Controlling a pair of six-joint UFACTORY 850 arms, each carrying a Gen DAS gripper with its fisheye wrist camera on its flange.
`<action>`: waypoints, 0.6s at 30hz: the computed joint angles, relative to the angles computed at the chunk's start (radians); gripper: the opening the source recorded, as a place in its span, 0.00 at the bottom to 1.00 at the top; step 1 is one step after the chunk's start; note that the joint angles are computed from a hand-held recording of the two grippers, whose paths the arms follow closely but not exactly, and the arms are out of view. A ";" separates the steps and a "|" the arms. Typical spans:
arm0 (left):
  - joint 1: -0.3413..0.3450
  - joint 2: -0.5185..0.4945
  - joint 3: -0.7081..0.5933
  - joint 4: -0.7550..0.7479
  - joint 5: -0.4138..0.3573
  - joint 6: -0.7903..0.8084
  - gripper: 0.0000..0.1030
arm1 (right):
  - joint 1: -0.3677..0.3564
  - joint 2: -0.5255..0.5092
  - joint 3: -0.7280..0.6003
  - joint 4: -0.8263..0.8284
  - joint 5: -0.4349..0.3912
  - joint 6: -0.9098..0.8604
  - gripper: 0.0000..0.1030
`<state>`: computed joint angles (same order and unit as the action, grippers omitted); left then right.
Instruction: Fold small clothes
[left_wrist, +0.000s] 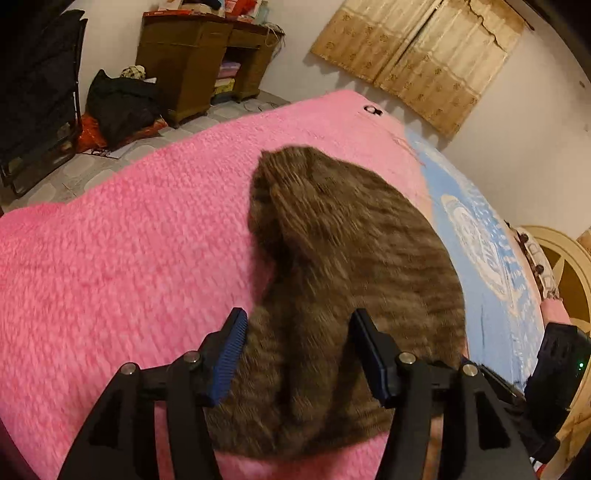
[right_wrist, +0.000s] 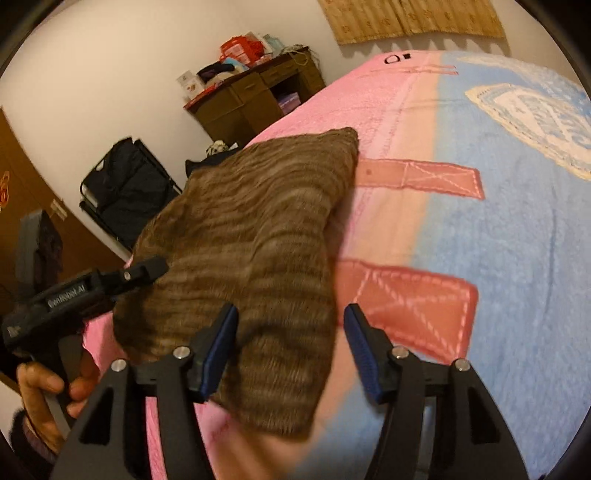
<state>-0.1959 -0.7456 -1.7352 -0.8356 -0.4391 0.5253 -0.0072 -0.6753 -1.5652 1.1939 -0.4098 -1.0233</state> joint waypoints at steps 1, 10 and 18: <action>-0.003 0.004 0.004 -0.007 -0.006 0.014 0.58 | 0.014 0.009 0.008 -0.055 0.019 0.018 0.61; -0.037 0.032 0.044 0.136 0.072 -0.072 0.38 | 0.030 0.033 0.038 -0.184 0.031 0.159 0.26; -0.037 0.072 0.053 0.312 0.003 -0.192 0.31 | -0.067 0.024 0.051 0.093 -0.312 0.137 0.24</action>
